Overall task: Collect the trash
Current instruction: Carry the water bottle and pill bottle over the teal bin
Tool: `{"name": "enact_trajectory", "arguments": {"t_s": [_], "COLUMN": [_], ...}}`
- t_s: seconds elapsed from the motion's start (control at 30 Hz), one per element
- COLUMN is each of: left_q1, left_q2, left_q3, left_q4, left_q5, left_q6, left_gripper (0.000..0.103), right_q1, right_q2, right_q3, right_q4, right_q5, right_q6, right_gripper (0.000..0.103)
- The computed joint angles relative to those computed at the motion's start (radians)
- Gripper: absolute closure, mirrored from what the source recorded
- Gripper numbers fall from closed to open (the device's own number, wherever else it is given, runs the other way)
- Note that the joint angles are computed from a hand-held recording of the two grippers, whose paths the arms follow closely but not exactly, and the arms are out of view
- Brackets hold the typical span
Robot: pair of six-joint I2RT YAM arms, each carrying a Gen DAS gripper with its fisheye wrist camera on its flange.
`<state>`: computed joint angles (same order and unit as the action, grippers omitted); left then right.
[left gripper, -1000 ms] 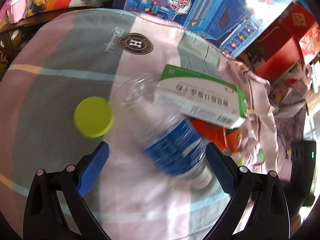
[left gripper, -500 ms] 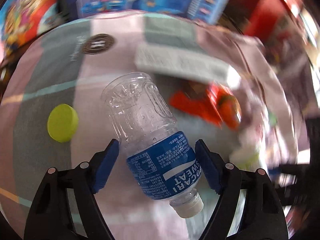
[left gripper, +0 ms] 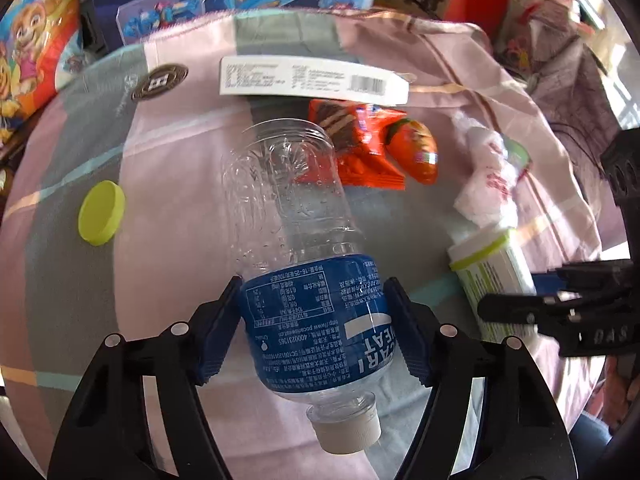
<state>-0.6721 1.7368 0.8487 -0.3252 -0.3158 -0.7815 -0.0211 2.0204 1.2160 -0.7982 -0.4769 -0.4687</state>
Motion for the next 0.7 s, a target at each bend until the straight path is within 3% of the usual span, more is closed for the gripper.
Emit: {"name": "enact_trajectory", "arguments": {"t_s": [0.33,0.7], "left_q1": [-0.179,-0.326], "left_q2": [-0.076,0.127], "left_q3": [0.091,0.437], "left_q4": [-0.185,-0.299], "left_q5": [-0.129,-0.157], "left_q6": [-0.092,-0.053], "left_gripper": [0.032,0.032], "right_q1": [-0.147,-0.459], "right_q2": [-0.106,-0.087], "right_q3": [-0.039,0.075], "right_q4": [-0.073,-0.23], "right_q5": [-0.068,-0.16], "right_q6": [-0.12,-0.316], "right_gripper": [0.054,0.054]}}
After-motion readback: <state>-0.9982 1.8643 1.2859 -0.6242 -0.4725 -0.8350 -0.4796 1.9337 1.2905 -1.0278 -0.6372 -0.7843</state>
